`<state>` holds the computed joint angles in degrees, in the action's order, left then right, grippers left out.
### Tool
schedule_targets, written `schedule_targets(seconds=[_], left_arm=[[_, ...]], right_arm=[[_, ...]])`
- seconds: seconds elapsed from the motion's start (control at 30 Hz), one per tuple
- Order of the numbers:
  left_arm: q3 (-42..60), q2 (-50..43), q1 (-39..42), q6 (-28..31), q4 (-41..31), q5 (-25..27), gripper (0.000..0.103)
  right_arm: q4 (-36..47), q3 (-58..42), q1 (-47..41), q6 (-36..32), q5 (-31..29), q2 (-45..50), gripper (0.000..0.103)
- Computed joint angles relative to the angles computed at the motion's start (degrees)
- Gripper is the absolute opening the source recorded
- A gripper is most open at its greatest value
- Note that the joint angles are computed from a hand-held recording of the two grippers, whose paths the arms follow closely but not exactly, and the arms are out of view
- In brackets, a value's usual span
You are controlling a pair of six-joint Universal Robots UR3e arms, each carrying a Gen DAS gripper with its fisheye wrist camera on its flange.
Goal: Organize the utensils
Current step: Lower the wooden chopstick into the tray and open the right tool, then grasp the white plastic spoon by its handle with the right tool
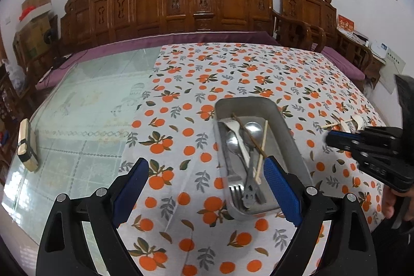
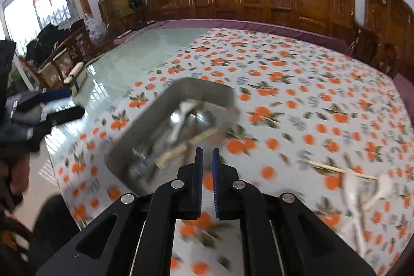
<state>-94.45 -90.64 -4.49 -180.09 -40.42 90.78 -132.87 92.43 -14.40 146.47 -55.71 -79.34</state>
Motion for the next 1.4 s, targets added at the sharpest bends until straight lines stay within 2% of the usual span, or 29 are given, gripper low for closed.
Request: schedule_targets(seconds=[0.17, 0.33, 0.4, 0.63, 0.8, 0.97, 1.17, 1.4], left_arm=[[3.11, -2.63, -3.97, -2.1, -1.16, 1.77, 0.087], [7.42, -6.69, -8.86, -4.22, -1.66, 3.78, 0.087], [9.62, -8.7, -10.9, -5.28, -1.9, 4.31, 0.087], [18.02, -16.0, -16.85, -7.88, -3.54, 5.71, 0.087], [23.22, -20.47, -20.21, -8.95, -4.81, 6.3, 0.087], [27.11, -24.28, -22.64, -9.82, -6.12, 6.61, 0.087], [28.59, -26.15, -23.84, -10.09, -7.03, 6.65, 0.087], [28.53, -26.55, -24.49, -10.32, -7.38, 6.82, 0.087]], right_arm=[[4.39, 7.83, -10.82, -11.13, 1.4, -6.99, 0.01], [6.56, 11.29, -20.16, -19.03, 1.86, -9.11, 0.01], [6.95, 11.21, -23.02, -21.03, 1.37, -8.14, 0.015], [5.15, 8.31, -26.61, -21.71, -0.95, -1.15, 0.016], [4.5, 4.3, -25.63, -20.53, -2.36, 3.77, 0.016], [7.55, -1.98, -23.46, -19.49, -3.79, 8.56, 0.016], [7.96, -5.5, -21.28, -18.89, -6.3, 11.47, 0.016], [13.03, -10.22, -19.91, -20.79, -9.82, 13.81, 0.017]])
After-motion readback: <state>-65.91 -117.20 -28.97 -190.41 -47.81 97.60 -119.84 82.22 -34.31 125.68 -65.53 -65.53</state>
